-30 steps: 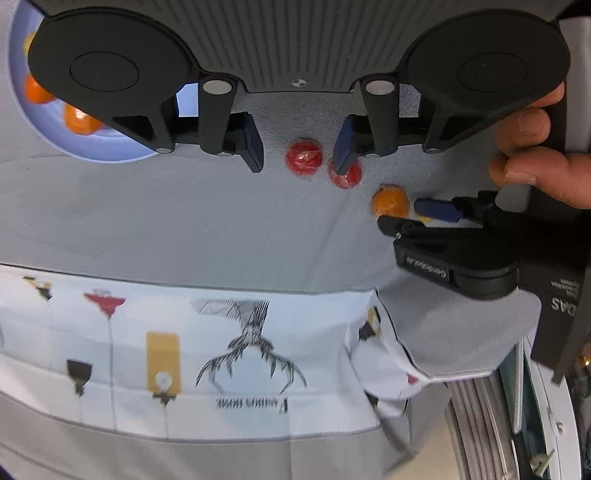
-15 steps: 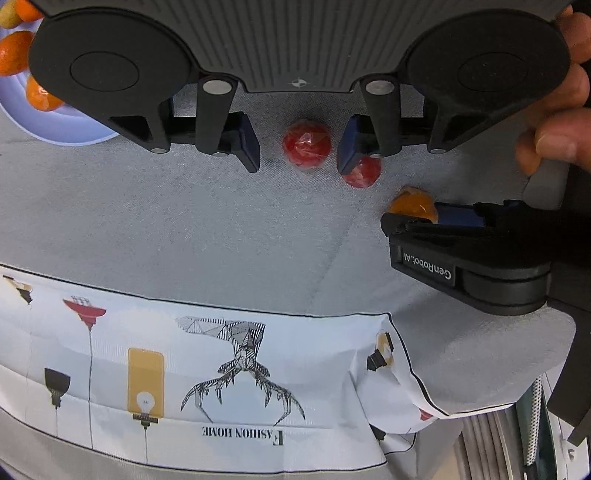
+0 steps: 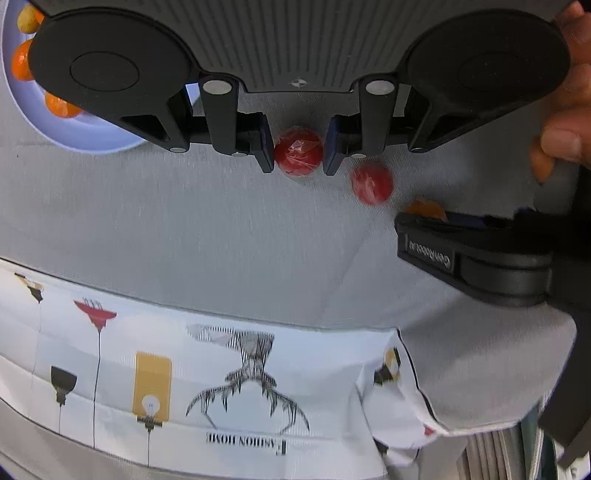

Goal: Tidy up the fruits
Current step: 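Grasp a plastic-wrapped orange with the left tool while the right tool grasps a red wrapped fruit, then carry the wrapped orange with the left tool while the right tool carries the red fruit over the plate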

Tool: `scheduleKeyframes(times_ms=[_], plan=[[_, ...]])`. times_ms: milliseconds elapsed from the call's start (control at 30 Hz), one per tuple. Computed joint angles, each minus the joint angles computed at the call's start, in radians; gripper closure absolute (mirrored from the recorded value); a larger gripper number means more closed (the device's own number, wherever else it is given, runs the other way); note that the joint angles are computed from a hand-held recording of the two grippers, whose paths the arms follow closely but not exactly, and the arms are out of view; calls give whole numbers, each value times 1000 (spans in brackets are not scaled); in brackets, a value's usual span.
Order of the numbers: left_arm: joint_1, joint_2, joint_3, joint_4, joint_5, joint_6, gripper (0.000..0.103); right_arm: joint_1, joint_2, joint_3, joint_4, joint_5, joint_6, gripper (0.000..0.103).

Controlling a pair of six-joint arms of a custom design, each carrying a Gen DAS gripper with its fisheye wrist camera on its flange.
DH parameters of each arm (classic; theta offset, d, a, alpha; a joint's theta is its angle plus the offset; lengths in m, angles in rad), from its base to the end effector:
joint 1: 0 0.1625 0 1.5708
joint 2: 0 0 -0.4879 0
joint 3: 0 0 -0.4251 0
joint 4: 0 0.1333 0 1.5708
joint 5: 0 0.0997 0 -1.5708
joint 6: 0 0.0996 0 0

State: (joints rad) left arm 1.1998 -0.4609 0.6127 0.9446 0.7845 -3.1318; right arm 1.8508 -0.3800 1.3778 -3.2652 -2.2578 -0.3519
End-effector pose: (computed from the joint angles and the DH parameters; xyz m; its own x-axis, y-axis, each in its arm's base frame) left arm -0.1003 -0.8201 0.2071 -0.7724 -0.0371 -0.6340 0.3301 0.8295 -0.4506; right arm 0.2911 -0.7585 -0.0088 -0.7300 -0.0875 0.6778 -0.4939 0.7531 -0.4346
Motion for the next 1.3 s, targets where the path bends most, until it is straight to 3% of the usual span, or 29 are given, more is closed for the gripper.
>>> scheduleKeyframes(times_ms=[233, 533, 733, 900, 1100, 1300], plan=[[-3, -21, 36, -40, 8, 15, 62, 4, -6, 8, -25, 16, -6, 73], [-38, -170, 285, -240, 72, 131, 62, 38, -64, 91, -177, 57, -72, 73], [-74, -276, 457, -369, 128, 209, 62, 70, -168, 196, -269, 66, -67, 73], [-108, -374, 607, -473, 199, 238, 62, 94, -272, 346, -377, 34, -99, 73], [-142, -439, 724, -496, 276, 226, 62, 89, -341, 496, -514, -39, -37, 73], [-158, -401, 731, -489, 247, 298, 62, 53, -333, 508, -527, -92, -11, 73]])
